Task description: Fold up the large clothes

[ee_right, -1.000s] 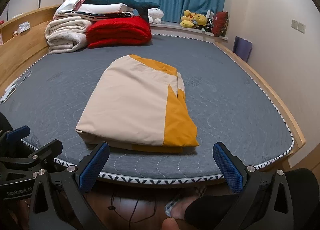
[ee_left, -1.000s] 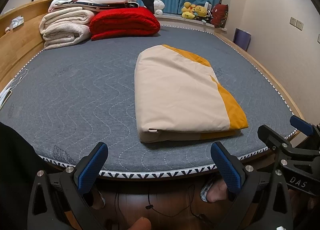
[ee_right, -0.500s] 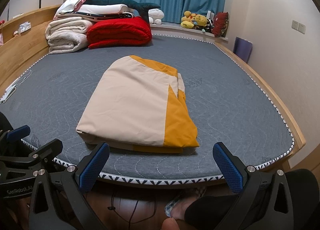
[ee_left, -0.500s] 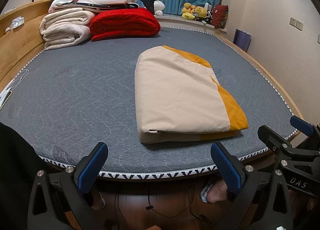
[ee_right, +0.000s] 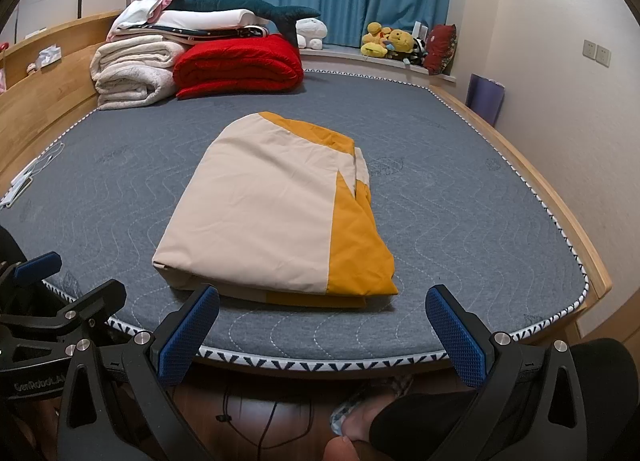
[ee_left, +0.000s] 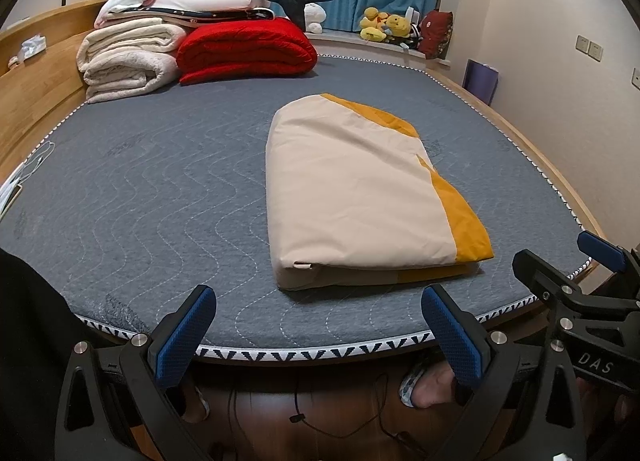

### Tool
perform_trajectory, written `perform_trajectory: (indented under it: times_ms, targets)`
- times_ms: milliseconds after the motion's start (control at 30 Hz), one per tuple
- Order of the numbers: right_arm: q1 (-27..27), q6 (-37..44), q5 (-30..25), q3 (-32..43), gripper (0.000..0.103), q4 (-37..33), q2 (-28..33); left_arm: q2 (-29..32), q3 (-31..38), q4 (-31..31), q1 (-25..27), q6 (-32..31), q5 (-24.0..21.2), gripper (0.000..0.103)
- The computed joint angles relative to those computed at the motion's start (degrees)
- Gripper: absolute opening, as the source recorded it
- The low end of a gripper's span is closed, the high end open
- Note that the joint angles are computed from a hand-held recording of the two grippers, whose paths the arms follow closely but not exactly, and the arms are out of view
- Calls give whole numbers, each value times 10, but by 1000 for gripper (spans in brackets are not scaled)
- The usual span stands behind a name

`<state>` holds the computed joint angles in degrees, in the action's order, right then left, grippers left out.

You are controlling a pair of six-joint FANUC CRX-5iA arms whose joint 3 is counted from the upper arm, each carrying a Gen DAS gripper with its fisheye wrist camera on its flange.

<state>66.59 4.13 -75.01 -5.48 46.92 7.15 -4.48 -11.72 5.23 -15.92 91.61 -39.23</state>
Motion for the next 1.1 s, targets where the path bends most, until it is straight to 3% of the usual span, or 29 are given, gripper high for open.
perform_trajectory:
  times_ms: [1100]
  targets:
    - [-2,2,-5,12,103,0,8,0,-12,22,-5,-6,16,102]
